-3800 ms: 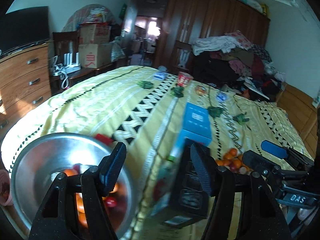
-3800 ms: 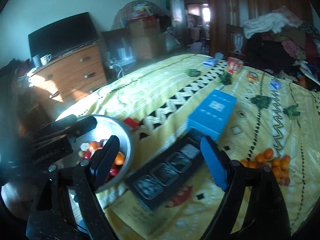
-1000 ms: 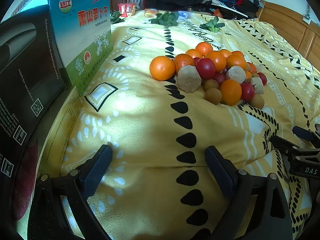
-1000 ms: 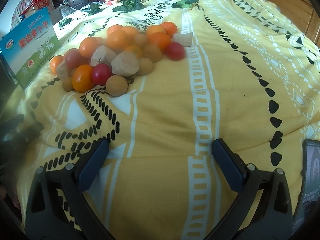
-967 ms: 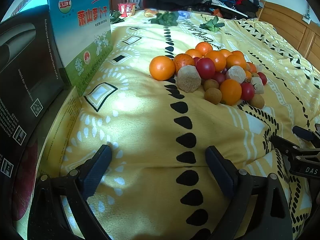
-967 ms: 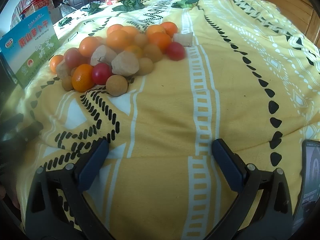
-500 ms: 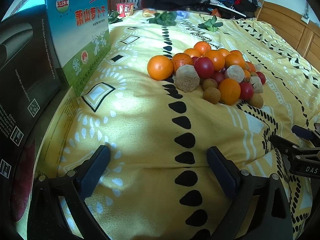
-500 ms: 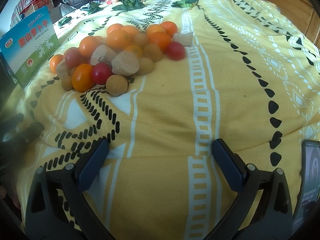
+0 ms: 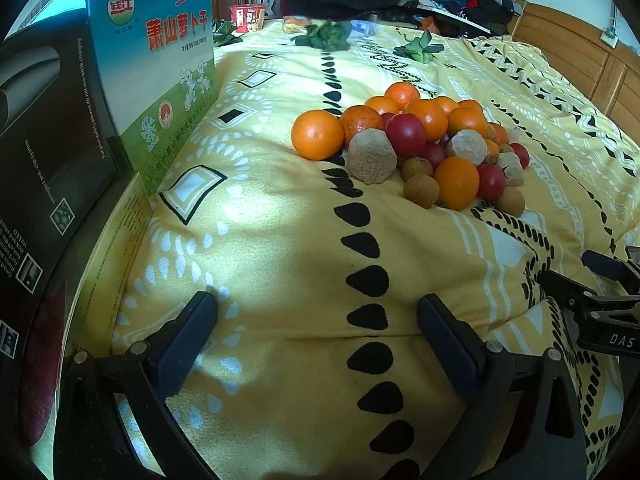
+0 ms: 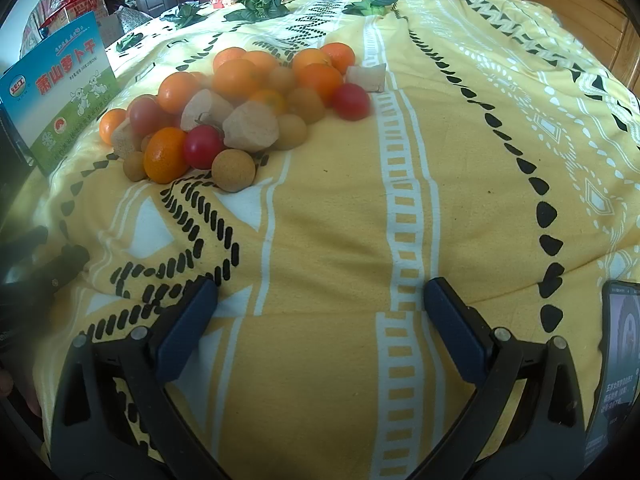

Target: Organize fruits

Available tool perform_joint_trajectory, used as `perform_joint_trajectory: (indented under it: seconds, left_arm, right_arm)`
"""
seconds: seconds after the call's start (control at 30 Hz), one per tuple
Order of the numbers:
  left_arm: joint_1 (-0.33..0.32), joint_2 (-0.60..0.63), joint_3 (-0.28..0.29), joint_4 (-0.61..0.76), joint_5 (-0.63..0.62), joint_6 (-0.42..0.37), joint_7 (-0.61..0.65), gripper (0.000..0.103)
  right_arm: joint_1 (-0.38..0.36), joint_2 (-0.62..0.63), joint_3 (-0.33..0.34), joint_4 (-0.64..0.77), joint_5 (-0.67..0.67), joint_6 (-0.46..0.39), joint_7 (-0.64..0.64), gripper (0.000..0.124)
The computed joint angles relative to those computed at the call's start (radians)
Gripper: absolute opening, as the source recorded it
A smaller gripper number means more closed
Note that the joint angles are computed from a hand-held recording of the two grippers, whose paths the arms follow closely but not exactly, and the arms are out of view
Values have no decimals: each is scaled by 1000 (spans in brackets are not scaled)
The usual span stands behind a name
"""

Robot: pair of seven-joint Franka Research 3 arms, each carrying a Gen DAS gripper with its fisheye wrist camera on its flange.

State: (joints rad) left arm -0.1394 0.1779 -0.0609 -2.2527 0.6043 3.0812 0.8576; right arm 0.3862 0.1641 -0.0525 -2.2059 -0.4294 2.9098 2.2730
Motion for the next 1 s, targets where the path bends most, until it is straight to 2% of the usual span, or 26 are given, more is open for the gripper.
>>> perform_joint_trajectory:
  seconds: [0.2,0.37,0.4,0.43,0.47,0.5,0.57,0.7,0.8,0.87,1.0]
  left_arm:
    - [8,0,-11,0,-15,-5,15,101]
    - [60,-19,-79,-5,-152,-25,124,99]
    - [89,-19,-113,-9,-216,0,175,96]
    - [146,-15,-183,-12,-320,25,267,84]
    - [177,-5,-226,5,-386,21,328,73]
    - [180,6,-236,24,-416,11,359,69]
    - [157,32,-217,70,-444,3,370,58]
    - [155,93,-220,169,-492,-34,417,54]
    - [179,157,-258,262,-538,-122,501,45]
    - [164,183,-245,305,-549,-167,524,44]
    - [156,201,-244,321,-582,-148,559,44]
  right_arm:
    - [0,0,0,0,2,1,-2,103]
    - [0,0,0,0,5,1,-5,103]
    - [0,0,0,-1,5,2,-5,103]
    - [0,0,-1,0,4,1,-4,103]
    - [1,0,-1,-1,3,2,-3,103]
    - [1,0,-1,-1,3,2,-3,103]
    - [0,-1,0,-1,4,1,-4,103]
    - [-2,0,1,-1,7,0,-8,103]
    - [1,1,1,4,2,-6,-6,103]
    - [-6,-1,6,-4,21,9,-19,103]
    - [-2,-2,2,-5,21,9,-19,103]
